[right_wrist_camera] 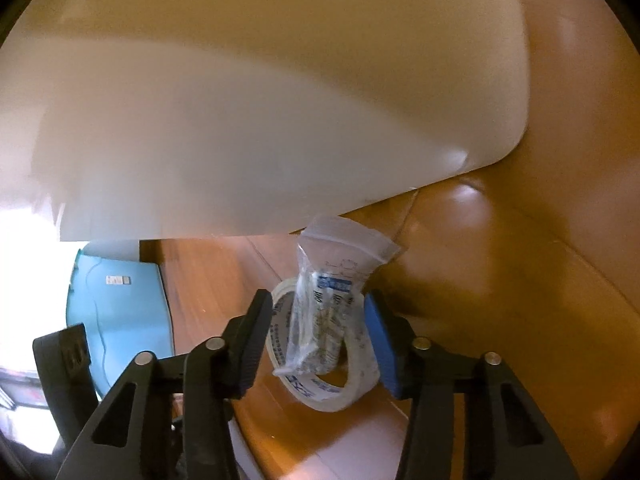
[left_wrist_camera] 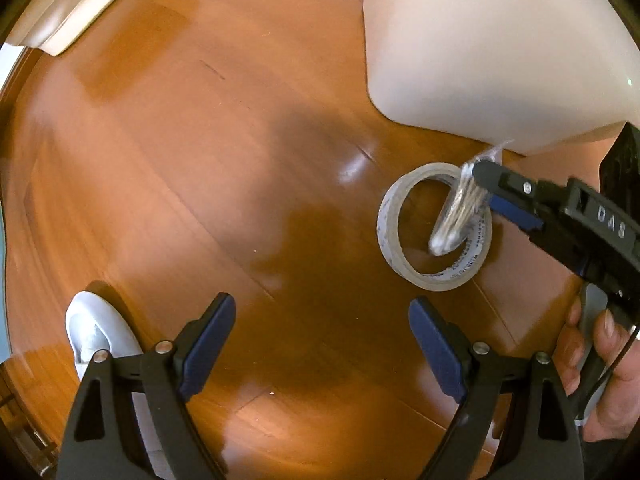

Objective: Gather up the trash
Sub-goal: 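Grasp the plastic bag with the right tool while the left tool grasps the tape roll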

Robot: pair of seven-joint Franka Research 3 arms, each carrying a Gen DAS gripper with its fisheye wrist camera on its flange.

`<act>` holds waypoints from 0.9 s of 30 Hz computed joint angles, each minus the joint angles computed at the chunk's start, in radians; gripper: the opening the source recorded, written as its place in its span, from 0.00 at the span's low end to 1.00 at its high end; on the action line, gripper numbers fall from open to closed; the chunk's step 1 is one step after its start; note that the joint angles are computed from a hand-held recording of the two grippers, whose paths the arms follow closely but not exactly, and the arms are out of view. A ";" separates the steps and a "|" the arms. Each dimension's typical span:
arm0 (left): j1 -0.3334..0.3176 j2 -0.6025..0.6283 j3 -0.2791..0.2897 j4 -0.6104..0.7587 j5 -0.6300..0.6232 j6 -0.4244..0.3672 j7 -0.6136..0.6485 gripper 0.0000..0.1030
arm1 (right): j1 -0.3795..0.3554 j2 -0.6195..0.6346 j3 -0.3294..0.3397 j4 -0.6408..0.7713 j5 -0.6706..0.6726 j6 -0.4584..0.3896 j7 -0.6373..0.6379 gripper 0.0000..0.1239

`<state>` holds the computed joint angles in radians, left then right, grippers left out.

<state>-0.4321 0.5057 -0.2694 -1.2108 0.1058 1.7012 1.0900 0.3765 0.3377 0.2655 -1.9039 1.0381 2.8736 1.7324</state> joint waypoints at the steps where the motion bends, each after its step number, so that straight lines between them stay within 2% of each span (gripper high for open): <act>1: 0.000 -0.002 -0.001 -0.007 0.000 0.000 0.001 0.86 | 0.012 0.005 -0.009 0.005 -0.020 0.012 0.023 0.30; 3: 0.002 -0.011 -0.003 -0.030 -0.002 0.007 0.007 0.86 | 0.010 0.021 -0.008 0.024 -0.037 0.014 0.021 0.08; 6: 0.003 0.005 -0.002 -0.027 -0.001 0.016 0.013 0.86 | -0.004 0.028 0.009 0.033 -0.024 0.018 -0.003 0.05; 9: 0.008 -0.001 -0.003 -0.036 -0.014 0.032 0.002 0.86 | -0.054 0.001 0.047 0.012 0.086 -0.006 -0.131 0.04; 12: 0.000 0.017 0.000 -0.017 -0.015 0.057 -0.039 0.86 | -0.077 -0.084 0.045 -0.049 0.227 -0.028 -0.243 0.04; 14: -0.022 0.055 0.010 0.032 0.011 0.058 -0.076 0.86 | -0.078 -0.154 0.022 -0.101 0.276 -0.056 -0.282 0.04; 16: -0.063 0.121 0.032 0.139 0.070 0.007 -0.107 0.86 | -0.067 -0.237 -0.012 -0.171 0.270 -0.066 -0.286 0.04; 21: -0.099 0.227 0.050 0.269 0.107 -0.028 -0.115 0.86 | -0.016 -0.369 -0.081 -0.296 0.267 -0.032 -0.258 0.04; 23: -0.123 0.278 0.056 0.348 0.122 -0.069 -0.089 0.79 | 0.005 -0.393 -0.106 -0.327 0.277 -0.004 -0.255 0.04; 25: -0.138 0.313 0.061 0.402 0.122 -0.096 -0.062 0.53 | 0.020 -0.403 -0.124 -0.337 0.299 0.014 -0.255 0.04; 27: -0.156 0.362 0.069 0.481 0.120 -0.138 -0.039 0.43 | 0.028 -0.414 -0.135 -0.346 0.286 0.035 -0.247 0.04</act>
